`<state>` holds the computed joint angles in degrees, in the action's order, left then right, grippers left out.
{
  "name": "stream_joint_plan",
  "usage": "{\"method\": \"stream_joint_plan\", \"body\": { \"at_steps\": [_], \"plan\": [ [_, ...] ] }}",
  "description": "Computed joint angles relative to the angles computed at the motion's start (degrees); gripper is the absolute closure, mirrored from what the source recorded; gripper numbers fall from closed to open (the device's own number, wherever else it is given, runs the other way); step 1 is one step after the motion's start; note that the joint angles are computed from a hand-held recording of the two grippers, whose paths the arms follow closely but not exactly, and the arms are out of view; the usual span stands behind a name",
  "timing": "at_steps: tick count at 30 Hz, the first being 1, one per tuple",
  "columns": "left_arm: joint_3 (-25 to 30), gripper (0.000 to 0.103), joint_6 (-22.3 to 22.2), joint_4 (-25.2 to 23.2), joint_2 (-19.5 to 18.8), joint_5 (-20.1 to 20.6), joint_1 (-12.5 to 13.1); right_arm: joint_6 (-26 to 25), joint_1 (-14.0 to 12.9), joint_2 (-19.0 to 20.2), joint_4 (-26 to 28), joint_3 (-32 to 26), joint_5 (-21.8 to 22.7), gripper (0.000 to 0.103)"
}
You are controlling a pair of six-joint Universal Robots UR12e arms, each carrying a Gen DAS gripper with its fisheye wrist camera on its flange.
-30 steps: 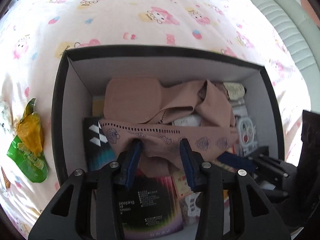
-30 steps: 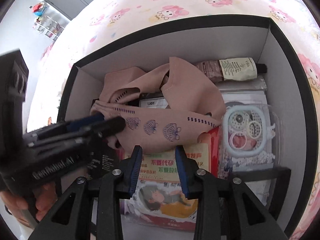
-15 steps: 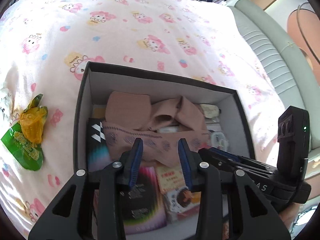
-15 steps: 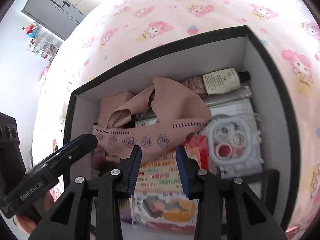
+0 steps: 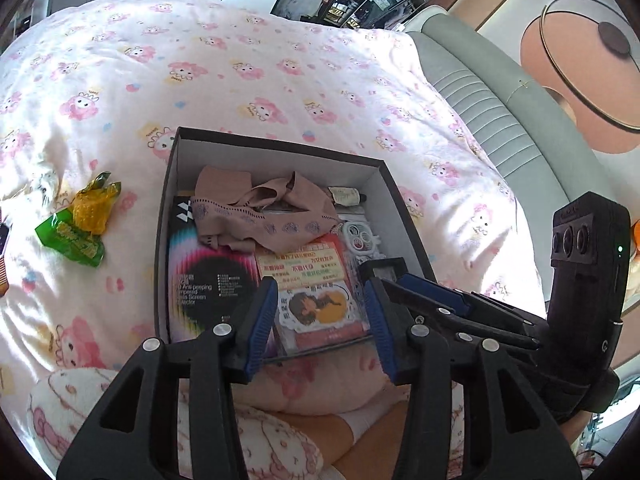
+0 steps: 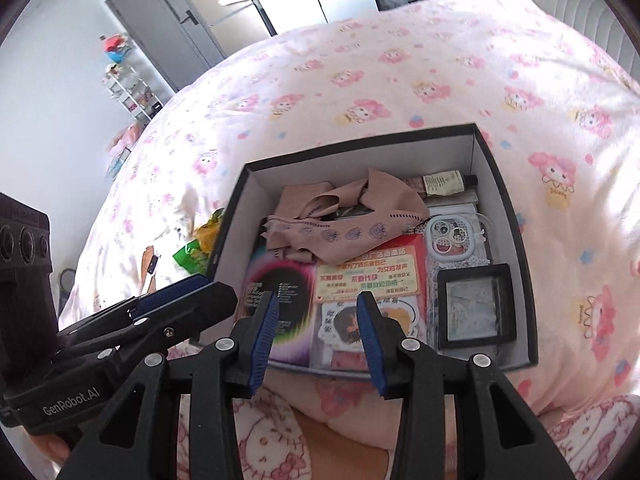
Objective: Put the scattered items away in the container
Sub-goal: 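Move the left gripper to the green-and-yellow snack packet and close on it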
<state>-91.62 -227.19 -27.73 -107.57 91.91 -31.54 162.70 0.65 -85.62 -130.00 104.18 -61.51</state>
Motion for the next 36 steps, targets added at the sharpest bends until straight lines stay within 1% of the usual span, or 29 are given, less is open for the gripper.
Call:
{"method": "stream_joint_plan", "body": {
  "at_steps": [5, 8, 11, 14, 17, 19, 22, 23, 24, 27, 29, 33, 34, 35, 36],
  "plan": [
    [-2.59, 0.057, -0.60, -0.25, 2.72, 2.77, -1.01, -3.04, 0.97, -3.35, -1.44, 2.73, -0.11, 0.066],
    [-4.76, 0.057, -2.10, 0.65, 4.29, 3.88, -1.05, -4.63, 2.29, -3.84, -1.86, 2.97, -0.74, 0.066],
    [-7.43, 0.057, -3.70, 2.02, 6.02, 4.39, -0.65, -5.85, 3.80, -3.63, -1.28, 2.71, -0.43, 0.066],
    [-10.22, 0.056, -5.15, 3.29, 7.73, 4.83, 0.13, -6.97, 5.65, -2.91, -0.32, 2.15, -0.52, 0.066],
    [-13.47, 0.056, -8.38, 4.84, 9.43, 5.56, 1.31, -8.34, 7.85, -1.32, 1.10, 0.90, -1.19, 0.066],
    [-15.87, 0.056, -10.51, 6.06, 10.57, 5.08, 2.54, -8.20, 9.42, 0.18, 1.93, -0.30, -1.90, 0.066],
    [-18.26, 0.056, -12.57, 4.10, 11.92, 4.99, 4.68, -7.94, 11.53, 3.12, 4.26, -3.01, -2.06, 0.066],
    [-18.97, 0.056, -13.10, 3.53, 12.26, 4.44, 5.58, -7.95, 12.06, 4.29, 5.47, -4.19, -1.42, 0.066],
    [-20.02, 0.056, -13.86, 4.04, 12.53, 3.40, 6.70, -7.68, 12.61, 5.46, 6.58, -5.34, -1.07, 0.066],
    [-23.14, 0.056, -17.85, 7.13, 12.64, -0.37, 10.18, -6.72, 14.45, 8.75, 8.96, -8.56, -1.97, 0.066],
    [-24.40, 0.056, -20.57, 7.81, 12.13, -2.20, 12.29, -6.45, 15.74, 10.60, 10.29, -10.17, -3.30, 0.066],
    [-25.02, 0.057, -22.58, 10.01, 10.09, -7.04, 15.33, -5.92, 17.16, 13.21, 12.06, -11.85, -3.86, 0.066],
    [-25.05, 0.057, -24.11, 10.82, 9.49, -7.76, 15.72, -5.55, 17.45, 13.82, 12.24, -12.20, -4.20, 0.066],
    [-24.95, 0.057, -25.13, 11.05, 8.95, -8.94, 16.15, -4.94, 17.97, 14.08, 10.37, -12.01, -5.89, 0.066],
    [-24.71, 0.057, -25.23, 10.82, 8.38, -10.62, 16.64, -4.90, 18.39, 14.21, 8.26, -11.79, -7.30, 0.065]
  ]
}}
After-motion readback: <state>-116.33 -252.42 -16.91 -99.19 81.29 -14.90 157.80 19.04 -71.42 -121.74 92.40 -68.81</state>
